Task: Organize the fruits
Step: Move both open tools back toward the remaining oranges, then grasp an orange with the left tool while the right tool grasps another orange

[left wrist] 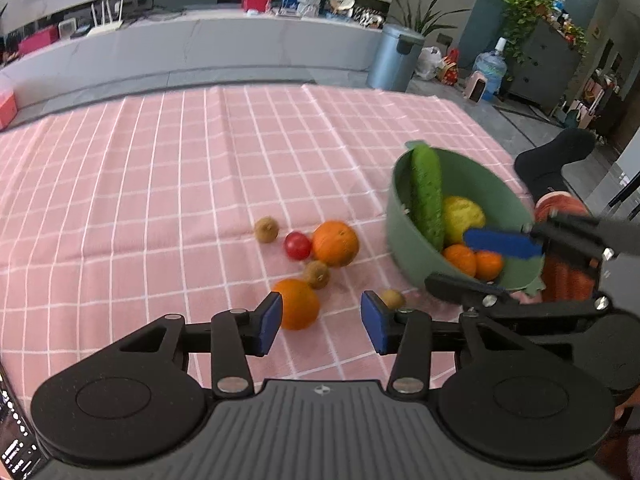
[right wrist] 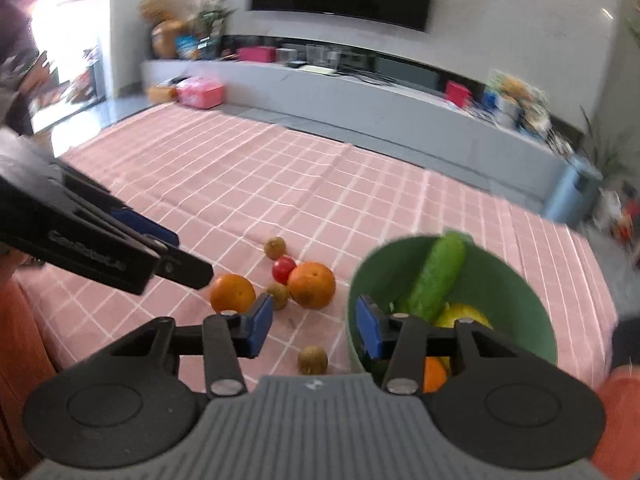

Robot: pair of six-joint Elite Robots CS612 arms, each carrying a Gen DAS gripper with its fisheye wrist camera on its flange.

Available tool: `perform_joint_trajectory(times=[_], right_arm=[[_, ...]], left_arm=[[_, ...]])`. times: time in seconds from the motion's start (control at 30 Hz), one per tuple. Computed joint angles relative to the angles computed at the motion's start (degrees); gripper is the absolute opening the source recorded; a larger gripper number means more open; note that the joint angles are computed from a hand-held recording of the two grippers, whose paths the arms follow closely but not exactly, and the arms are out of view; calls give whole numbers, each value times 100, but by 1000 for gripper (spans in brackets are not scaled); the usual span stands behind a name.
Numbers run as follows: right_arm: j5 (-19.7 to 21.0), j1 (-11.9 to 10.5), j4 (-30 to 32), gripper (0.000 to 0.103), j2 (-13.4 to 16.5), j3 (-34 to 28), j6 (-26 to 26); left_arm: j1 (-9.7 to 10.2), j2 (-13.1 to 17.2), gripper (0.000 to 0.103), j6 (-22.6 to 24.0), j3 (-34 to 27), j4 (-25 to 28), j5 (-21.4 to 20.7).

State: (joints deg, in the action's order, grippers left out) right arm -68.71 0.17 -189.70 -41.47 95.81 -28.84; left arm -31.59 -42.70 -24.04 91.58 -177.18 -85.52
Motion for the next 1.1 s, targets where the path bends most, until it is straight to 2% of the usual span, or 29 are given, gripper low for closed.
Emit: perform_joint_trajectory(times=[0.13,0.27,0.4,0.53,0.7,0.93,1.1], right_arm=[[148,13,268,44,101,-278,-647],[134,61,866,43,201,-640,-1308],[2,134,1552,43,299,-974,-2143],[-307,241,2096,42,434,-1299,-2953],[-692,362,2754,42,611,-1717,-3514],[-1102,485,3352,44,766,-2055,-4180],[-1338,535,3335,44,863,-2196,-4398]], left_arm=[[41,116,53,-77,-113,144,-43],[49,235,54,-61,-228,281,7],[56,317,56,81,-327,474,-8],[69,380,57,202,-427,618,-110],[90,464,57,239,-530,710,-201],[128,549,57,230,-626,751,-304],[164,602,51,130,-683,771,-396]])
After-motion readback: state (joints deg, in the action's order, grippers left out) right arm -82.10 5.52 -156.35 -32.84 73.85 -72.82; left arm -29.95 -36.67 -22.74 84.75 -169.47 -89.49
